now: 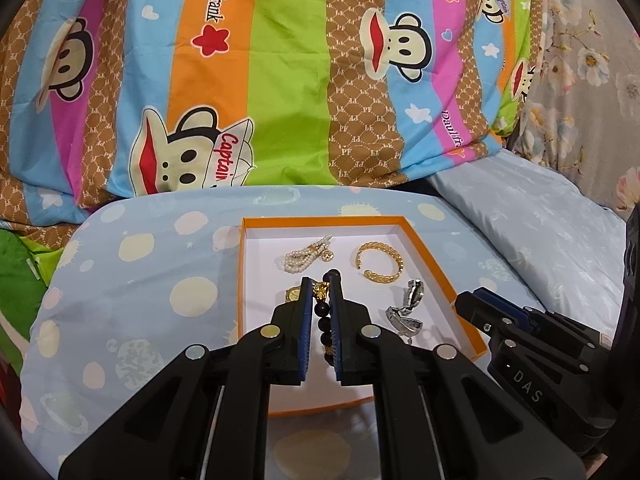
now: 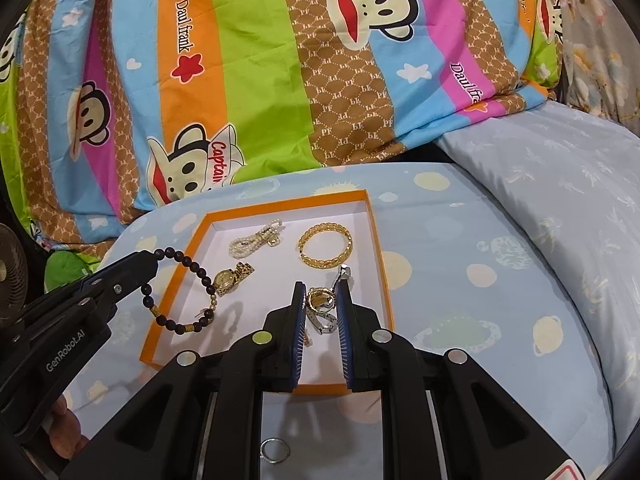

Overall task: Organize jewelry
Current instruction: 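Lower the bracelet into the box with left tool while right tool lowers the earring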

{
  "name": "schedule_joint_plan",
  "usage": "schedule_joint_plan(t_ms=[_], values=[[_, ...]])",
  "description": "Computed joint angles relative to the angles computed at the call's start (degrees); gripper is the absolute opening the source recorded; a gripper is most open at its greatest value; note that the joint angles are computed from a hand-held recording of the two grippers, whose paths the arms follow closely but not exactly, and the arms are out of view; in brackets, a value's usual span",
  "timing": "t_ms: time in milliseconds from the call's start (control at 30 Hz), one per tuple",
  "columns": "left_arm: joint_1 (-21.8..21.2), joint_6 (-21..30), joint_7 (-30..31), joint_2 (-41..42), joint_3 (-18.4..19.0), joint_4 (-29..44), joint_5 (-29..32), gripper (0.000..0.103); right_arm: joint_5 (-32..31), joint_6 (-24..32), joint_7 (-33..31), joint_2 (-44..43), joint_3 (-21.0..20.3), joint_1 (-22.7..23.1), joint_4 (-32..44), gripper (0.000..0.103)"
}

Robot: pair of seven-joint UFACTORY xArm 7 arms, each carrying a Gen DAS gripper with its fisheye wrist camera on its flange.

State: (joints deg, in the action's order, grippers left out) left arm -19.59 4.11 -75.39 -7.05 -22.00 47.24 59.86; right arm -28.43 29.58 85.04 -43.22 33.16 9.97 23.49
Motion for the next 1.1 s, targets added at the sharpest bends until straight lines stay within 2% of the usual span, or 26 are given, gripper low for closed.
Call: schedule_joint_plan(t_ms=[133, 433, 1100], values=[[-0.14, 0.69, -2.36, 1.91, 0.19, 1.32, 3.06, 0.008, -0.81, -2.0, 0.48, 1.48, 0.07, -1.26, -0.29, 0.014], [-4.32, 1.97, -5.26, 4.32, 4.03, 2.7, 6.94, 0.008, -2.28, -4.14, 1.64, 3.37, 0.53, -2.72, -0.55, 0.014], [-6.94, 2.23, -8.39, 5.87, 7.08, 3.26, 10.32, 0.008, -4.25, -5.49, 3.23, 6.08, 0.78, -3.9, -0.52, 0.014]])
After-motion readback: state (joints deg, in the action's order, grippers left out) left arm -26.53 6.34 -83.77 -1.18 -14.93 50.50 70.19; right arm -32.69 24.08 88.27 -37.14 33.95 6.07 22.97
